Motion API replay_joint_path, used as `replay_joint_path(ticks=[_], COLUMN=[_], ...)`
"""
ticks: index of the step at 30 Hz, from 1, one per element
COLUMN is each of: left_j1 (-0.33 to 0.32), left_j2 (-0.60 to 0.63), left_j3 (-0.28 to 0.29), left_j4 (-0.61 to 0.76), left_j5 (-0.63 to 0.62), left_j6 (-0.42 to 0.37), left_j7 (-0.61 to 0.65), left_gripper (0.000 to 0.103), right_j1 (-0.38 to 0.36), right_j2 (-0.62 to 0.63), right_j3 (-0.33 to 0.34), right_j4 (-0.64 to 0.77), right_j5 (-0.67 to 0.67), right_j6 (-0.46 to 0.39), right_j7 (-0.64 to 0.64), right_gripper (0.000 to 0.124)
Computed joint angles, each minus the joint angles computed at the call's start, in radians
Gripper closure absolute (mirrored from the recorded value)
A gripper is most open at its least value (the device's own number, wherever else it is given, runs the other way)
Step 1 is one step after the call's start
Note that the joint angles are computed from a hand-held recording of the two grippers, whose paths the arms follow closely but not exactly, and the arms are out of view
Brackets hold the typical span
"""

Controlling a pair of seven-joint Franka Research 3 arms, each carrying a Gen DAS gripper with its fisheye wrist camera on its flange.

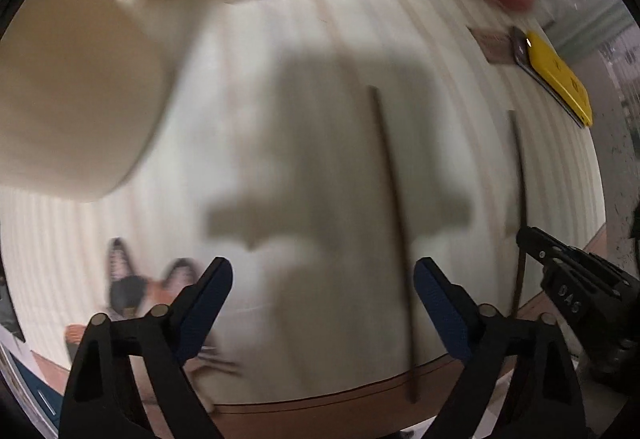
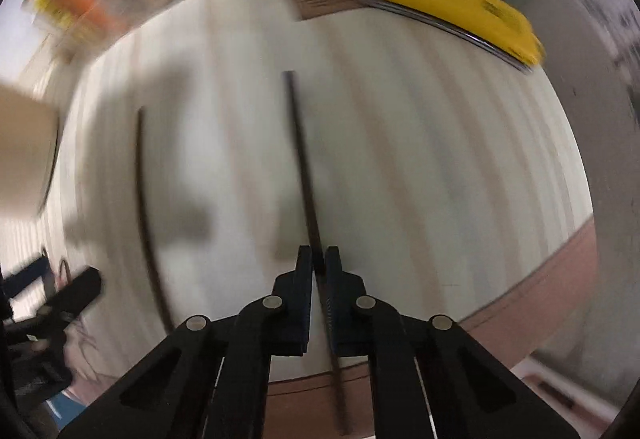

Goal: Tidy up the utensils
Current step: 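Move both open tools back down to the last dark chopsticks, then close the left tool on a dark chopstick while the right tool grasps another dark one, then lift both dark chopsticks and carry them over the beige holder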

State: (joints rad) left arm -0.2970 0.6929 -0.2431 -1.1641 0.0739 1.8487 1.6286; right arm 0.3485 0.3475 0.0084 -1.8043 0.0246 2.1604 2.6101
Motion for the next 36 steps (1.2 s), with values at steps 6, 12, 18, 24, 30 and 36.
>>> replay_joint_path(ticks=[6, 12, 18, 24, 30, 36], left_j1=[-0.056, -0.085, -0.097, -0.072, 0.007, 0.117], left_j2=[0.027, 0.016, 0.009, -0.028, -0.169, -0.347], left_j3=[-0.002, 0.006, 0.006, 0.001, -0.005, 0.024], left_j4=[0.005, -0.032, -0.048, -0.105, -0.303, -0.537], left_j5=[0.037, 0.073, 0.096, 0.089, 0.057, 0.017], left_j6=[0.012, 0.065, 0.123, 0.157, 0.237, 0.305], left_j7=[-0.008, -0.050, -0.082, -0.072, -0.039, -0.005], left_gripper=[0.032, 0.036, 0.088, 0.100, 0.100, 0.100], right_j1=[-0.027, -0.044, -0.037, -0.026, 0.017, 0.077], right_j2=[-0.095, -0.131, -0.132, -0.075, -0.034, 0.099], right_j3=[-0.007, 0.004, 0.010, 0.011, 0.033, 0.057], right_j4=[-0.151, -0.215, -0.206, -0.113, -0.035, 0.184], right_j5=[0.017, 0.020, -0.003, -0.013, 0.010, 0.036], right_j6=[0.056, 0.090, 0.073, 0.040, 0.051, 0.024], right_j7=[0.027, 0.012, 0.039, 0.056, 0.059, 0.012], right_gripper=[0.118, 0.118, 0.118, 0.118, 0.118, 0.118])
